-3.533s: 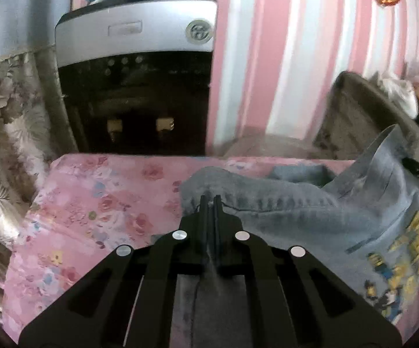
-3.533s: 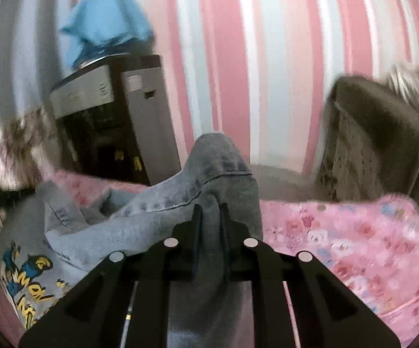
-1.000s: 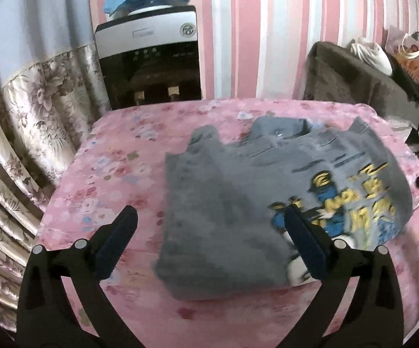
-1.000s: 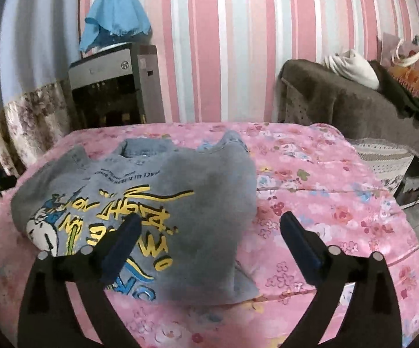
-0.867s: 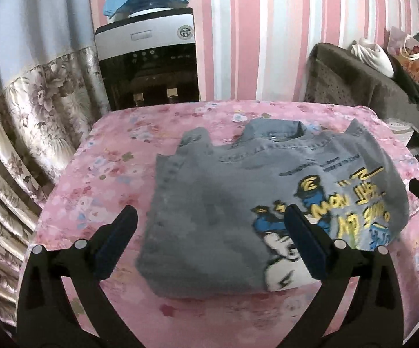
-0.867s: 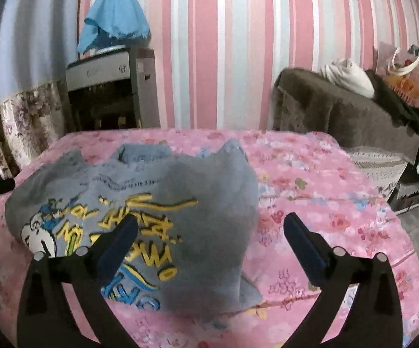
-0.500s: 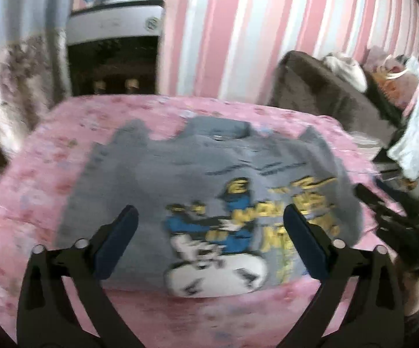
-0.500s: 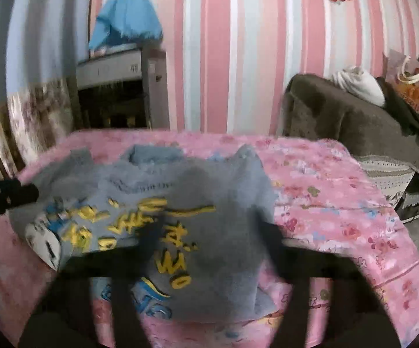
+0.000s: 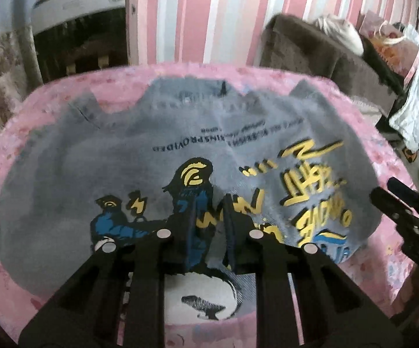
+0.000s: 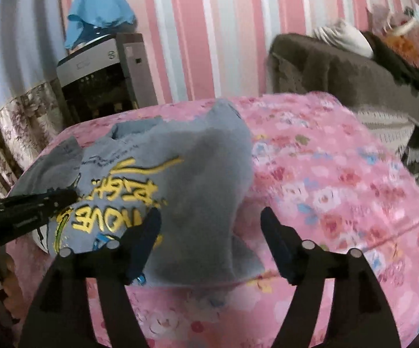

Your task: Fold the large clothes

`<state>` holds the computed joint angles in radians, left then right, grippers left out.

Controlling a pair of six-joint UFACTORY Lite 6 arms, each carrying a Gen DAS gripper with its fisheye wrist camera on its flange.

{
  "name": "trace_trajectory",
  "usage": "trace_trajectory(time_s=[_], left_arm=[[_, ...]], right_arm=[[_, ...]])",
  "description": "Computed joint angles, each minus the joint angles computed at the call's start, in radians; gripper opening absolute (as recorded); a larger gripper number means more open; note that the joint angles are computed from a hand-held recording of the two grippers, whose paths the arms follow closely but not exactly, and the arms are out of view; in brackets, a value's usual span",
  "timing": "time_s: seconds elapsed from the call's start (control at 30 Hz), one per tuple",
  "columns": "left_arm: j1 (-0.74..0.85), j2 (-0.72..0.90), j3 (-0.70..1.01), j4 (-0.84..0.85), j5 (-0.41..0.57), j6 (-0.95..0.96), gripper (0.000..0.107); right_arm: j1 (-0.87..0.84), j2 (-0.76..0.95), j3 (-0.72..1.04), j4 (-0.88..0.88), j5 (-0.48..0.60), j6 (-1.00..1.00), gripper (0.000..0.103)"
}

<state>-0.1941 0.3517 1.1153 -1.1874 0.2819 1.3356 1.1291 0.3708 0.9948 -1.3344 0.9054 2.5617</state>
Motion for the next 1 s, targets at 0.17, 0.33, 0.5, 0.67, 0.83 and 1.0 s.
trace_trajectory(time_s=[0.17, 0.33, 0.5, 0.67, 0.83, 1.0], left_arm=[[-0.058, 0.022, -0.028, -0.18, -0.107, 0.207, 0.016], [-0.067, 0.046, -0.007, -0.177, -0.118, 0.199, 0.016], [-0.074, 0.043, -0.011, -0.206, -0.129, 0.226, 0.016], [-0.078, 0.043, -0.014, -0.268, -0.142, 0.291, 0.017], [-0.056, 0.058, 0.024, -0.026, -0.09, 0.031, 0.018], [-0.052, 0.067, 0.043, 0.057, -0.077, -0.05, 0.018]], right_arm=[[-0.021, -0.019, -0.106, -0.122, -0.105, 0.228, 0.076], [-0.027, 0.025, -0.089, -0.156, -0.122, 0.278, 0.076], [-0.021, 0.033, -0.093, -0.184, -0.129, 0.328, 0.076], [-0.002, 0.023, -0.101, -0.189, -0.134, 0.356, 0.077], [0.019, 0.016, -0.117, -0.22, -0.144, 0.43, 0.084], [-0.013, 0.073, -0.078, -0.266, -0.18, 0.478, 0.085]])
